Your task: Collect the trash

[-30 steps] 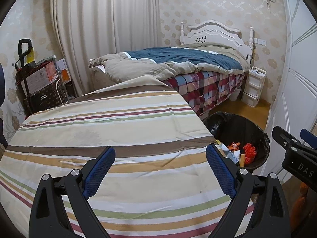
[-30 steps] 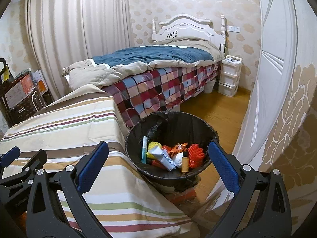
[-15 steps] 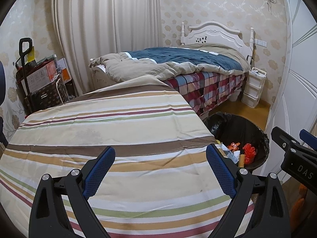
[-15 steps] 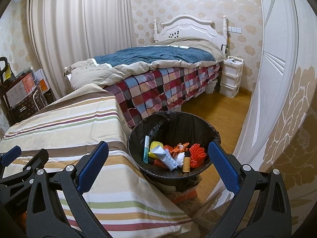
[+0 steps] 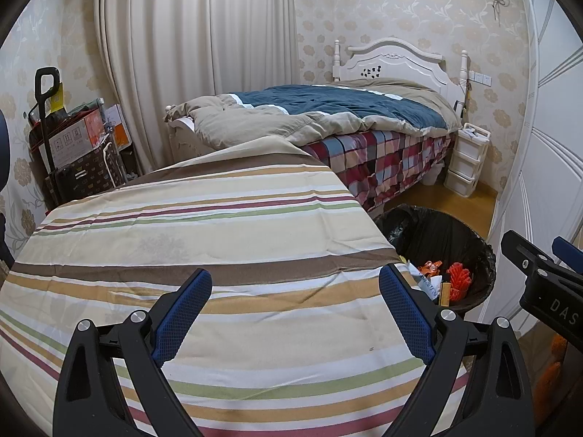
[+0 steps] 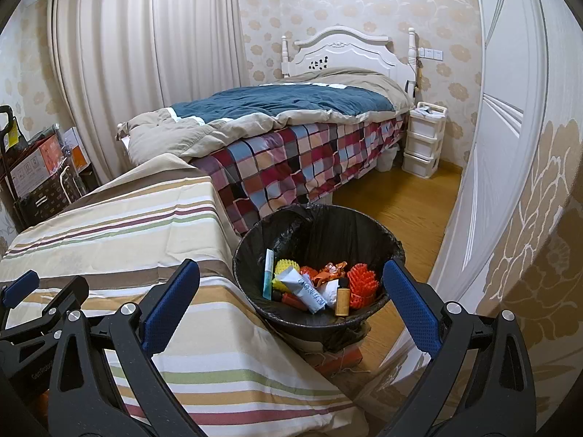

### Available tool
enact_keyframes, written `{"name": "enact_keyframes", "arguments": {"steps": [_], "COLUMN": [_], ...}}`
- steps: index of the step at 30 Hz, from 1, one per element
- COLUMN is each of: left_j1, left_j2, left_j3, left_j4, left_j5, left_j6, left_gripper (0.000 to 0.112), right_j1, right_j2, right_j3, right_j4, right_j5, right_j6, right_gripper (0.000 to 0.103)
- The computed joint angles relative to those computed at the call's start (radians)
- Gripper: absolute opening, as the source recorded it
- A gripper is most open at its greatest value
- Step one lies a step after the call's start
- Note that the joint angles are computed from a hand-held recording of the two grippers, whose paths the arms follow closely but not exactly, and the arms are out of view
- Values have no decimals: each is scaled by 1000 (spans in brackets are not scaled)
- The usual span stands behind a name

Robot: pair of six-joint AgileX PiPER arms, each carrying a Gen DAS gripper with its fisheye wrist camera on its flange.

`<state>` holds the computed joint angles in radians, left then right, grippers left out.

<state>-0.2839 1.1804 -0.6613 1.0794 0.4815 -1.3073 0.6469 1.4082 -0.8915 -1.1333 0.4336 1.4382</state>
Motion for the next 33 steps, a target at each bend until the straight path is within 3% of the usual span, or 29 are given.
{"name": "enact_keyframes", "arguments": {"steps": [33], "left_j1": [7], "left_j2": [0], "left_j3": [1], "left_j4": [-16], "left_j5": [-7], "left_j6": [15], "left_gripper": [92], "right_j1": [-2], "right_j2": [2], "right_j3": [-3], "right_j4": [8], "right_j5": [0], "right_j6": [-9], "right_gripper": [98]}}
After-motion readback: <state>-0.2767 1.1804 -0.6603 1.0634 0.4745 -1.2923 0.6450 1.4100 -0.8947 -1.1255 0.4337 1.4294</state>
